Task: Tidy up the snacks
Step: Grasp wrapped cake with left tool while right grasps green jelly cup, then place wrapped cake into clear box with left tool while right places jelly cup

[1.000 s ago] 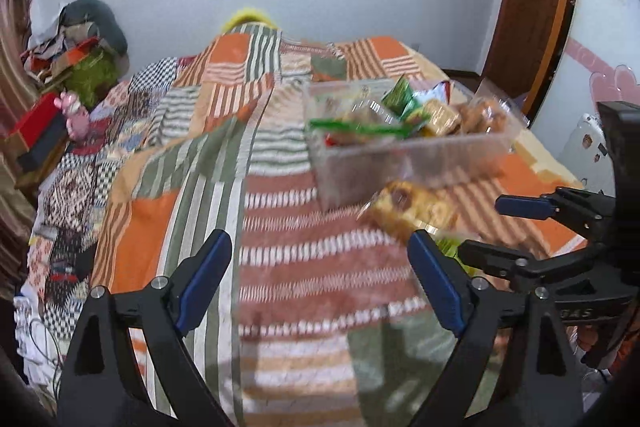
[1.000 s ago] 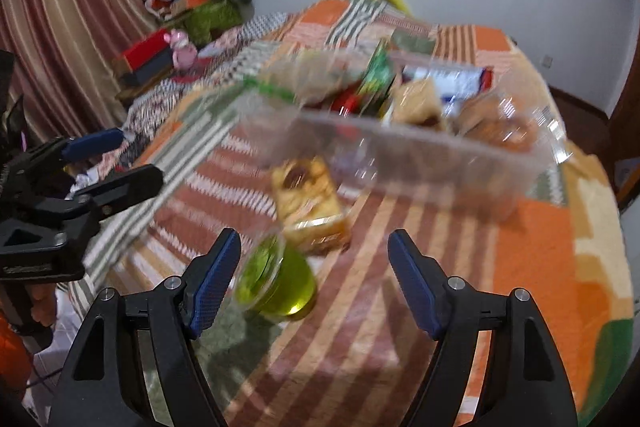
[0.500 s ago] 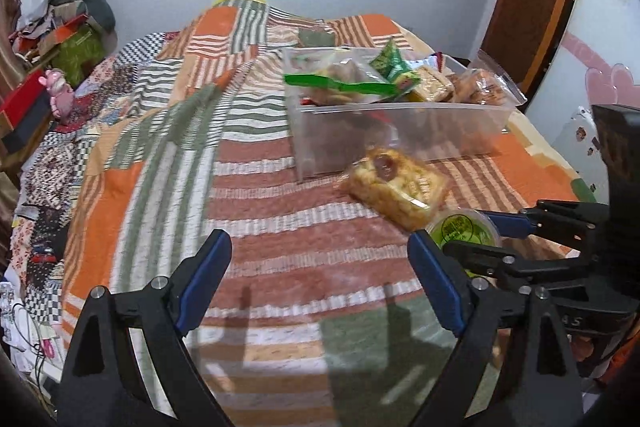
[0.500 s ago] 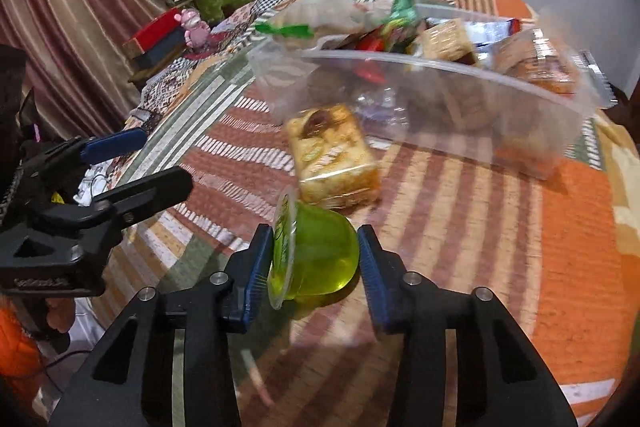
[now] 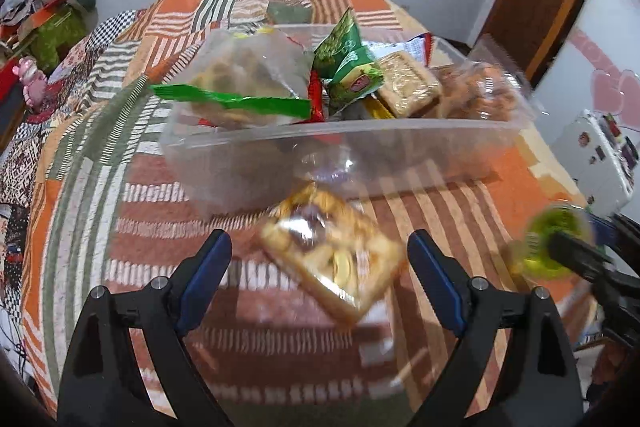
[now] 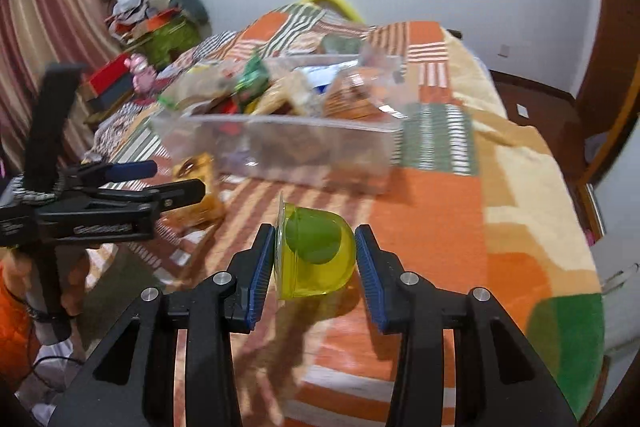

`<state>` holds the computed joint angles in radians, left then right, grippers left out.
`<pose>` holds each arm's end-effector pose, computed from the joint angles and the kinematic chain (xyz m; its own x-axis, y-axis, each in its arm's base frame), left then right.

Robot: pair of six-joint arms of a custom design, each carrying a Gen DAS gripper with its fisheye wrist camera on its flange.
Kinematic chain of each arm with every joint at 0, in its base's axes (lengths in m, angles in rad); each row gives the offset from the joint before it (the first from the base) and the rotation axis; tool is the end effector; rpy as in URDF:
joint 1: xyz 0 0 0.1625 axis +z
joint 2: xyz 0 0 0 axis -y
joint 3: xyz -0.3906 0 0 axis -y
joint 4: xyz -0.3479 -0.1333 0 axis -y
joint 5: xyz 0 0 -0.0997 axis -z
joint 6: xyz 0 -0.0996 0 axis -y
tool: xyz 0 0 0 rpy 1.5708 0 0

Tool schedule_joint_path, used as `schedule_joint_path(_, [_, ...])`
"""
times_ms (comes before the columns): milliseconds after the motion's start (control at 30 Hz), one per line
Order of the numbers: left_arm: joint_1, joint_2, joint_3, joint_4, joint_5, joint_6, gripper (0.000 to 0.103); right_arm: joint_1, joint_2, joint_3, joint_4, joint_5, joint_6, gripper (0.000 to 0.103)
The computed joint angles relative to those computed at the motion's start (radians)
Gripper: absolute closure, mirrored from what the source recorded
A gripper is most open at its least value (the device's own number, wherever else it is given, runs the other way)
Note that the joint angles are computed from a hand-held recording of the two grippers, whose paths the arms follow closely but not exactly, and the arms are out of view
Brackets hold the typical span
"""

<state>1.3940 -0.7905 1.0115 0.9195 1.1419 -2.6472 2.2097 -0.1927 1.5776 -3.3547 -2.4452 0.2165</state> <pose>0.0733 -0.5834 0.2399 -0.7391 0.4150 -0.5306 0.5800 0.7927 -0.1879 0.3822 -0.4191 -0.1247 -0.7945 0.0190 0.6069 -0.3879 0.7532 -0.5313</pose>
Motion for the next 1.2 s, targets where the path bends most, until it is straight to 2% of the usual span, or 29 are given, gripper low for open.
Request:
schedule_joint_path(167, [-0.005,0.052,-0.041,0.006,-0.028,-0.043,0.012,-0.006,-0.017,0.030,-0.045,-0.015,-0.015,0.065])
schedule_joint_path(333, [-0.022,0.014,0.070,-0.089,-0.056,0.067,0.013,-0.013,-0.013,0.026,-0.059,-0.001,-0.019,0.065])
schedule_joint_path(500, [-0.015,-0.029,0.124,-0.126,-0.015,0.112,0.024,-0.012,-0.003,0.008,-0.050,0.010,-0.030,0.065])
schedule_joint_path(700, [-0.007,-0.077,0.152,-0.120,0.036,0.113,0.025,-0.004,0.004,-0.023,-0.040,0.009,-0.047,0.065])
schedule_joint_path(867, [-0.023,-0.160,0.210,-0.139,0.078,0.142,0.025,0.007,0.010,-0.068,-0.048,-0.007,-0.090,0.065])
schedule_joint_path(1067, [-0.052,-0.217,0.197,-0.140,0.138,0.140,0.025,0.013,0.027,-0.143,-0.083,-0.023,-0.175,0.065])
schedule_joint_path(1200, [-0.073,-0.226,0.167,-0.152,0.150,0.153,0.025,0.010,0.039,-0.198,-0.101,-0.025,-0.225,0.065])
